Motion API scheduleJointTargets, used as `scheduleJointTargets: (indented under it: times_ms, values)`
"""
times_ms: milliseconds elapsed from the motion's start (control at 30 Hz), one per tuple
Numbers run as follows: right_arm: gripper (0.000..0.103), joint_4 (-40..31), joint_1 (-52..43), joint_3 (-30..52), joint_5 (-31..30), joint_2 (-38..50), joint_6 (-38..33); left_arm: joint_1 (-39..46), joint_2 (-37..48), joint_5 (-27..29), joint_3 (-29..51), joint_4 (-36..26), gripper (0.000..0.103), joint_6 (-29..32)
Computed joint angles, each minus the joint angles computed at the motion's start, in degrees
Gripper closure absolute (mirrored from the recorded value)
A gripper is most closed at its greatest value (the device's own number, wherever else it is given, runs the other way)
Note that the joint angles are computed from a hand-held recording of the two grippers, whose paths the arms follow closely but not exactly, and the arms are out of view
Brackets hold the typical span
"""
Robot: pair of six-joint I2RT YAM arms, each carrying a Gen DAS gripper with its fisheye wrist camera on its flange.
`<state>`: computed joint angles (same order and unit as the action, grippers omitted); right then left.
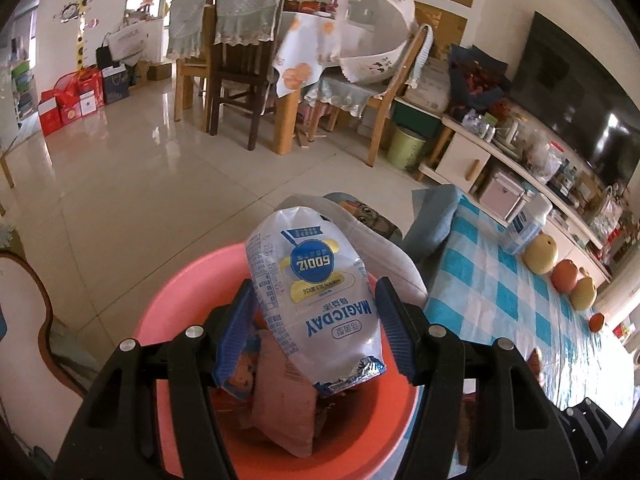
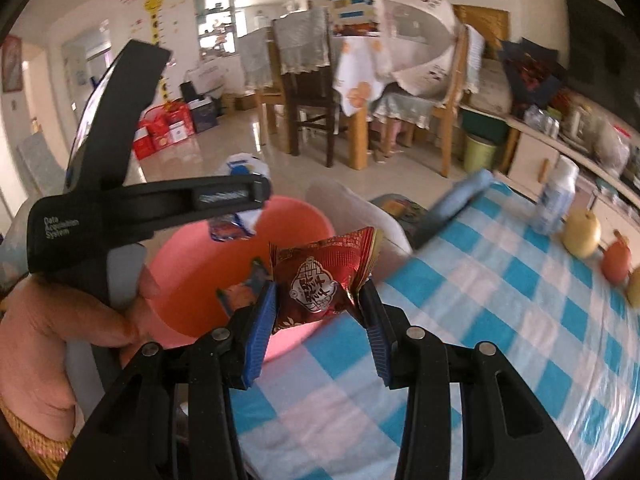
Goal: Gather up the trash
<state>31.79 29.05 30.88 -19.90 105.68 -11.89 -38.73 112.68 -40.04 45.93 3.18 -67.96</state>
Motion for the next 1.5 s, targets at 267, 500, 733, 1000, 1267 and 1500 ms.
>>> scheduleJointTargets:
  times_ms: [267,500,733,1000,1267,1500]
  values:
    - [0.058,0.8,7.6,3.7,3.2,5.4,1.3,1.3,-1.2,0.5,-3.6,1.7,0.041,-1.9]
    - [0.026,2.9,6.0,4.2,4.9,9.0,3.3,2.7,2.6,1.6,1.8,-8.8,0.019,-4.8]
    - [0.014,7.2,-1.8,-1.9,2.6,3.8,4.0,0.8,1.9,-3.3,4.3,-13.7,0.01,-6.1]
    - [0.014,8.1,-7.9,-7.0,2.9,-0.9,0.9,-3.1,3.9,-9.5,10.4,-17.0,0.006,-3.7]
    - [0.011,6.4,-17.8,-9.1,-1.2,-3.9,0.5,-7.0,7.3,-14.2,17.6,-16.1,0.004,2.4]
    - [0.011,4.9,-26.7,-8.9,-4.4,-4.4,-1.3,-9.6,12.5,-15.0,24.3,-10.6,0.004,10.0]
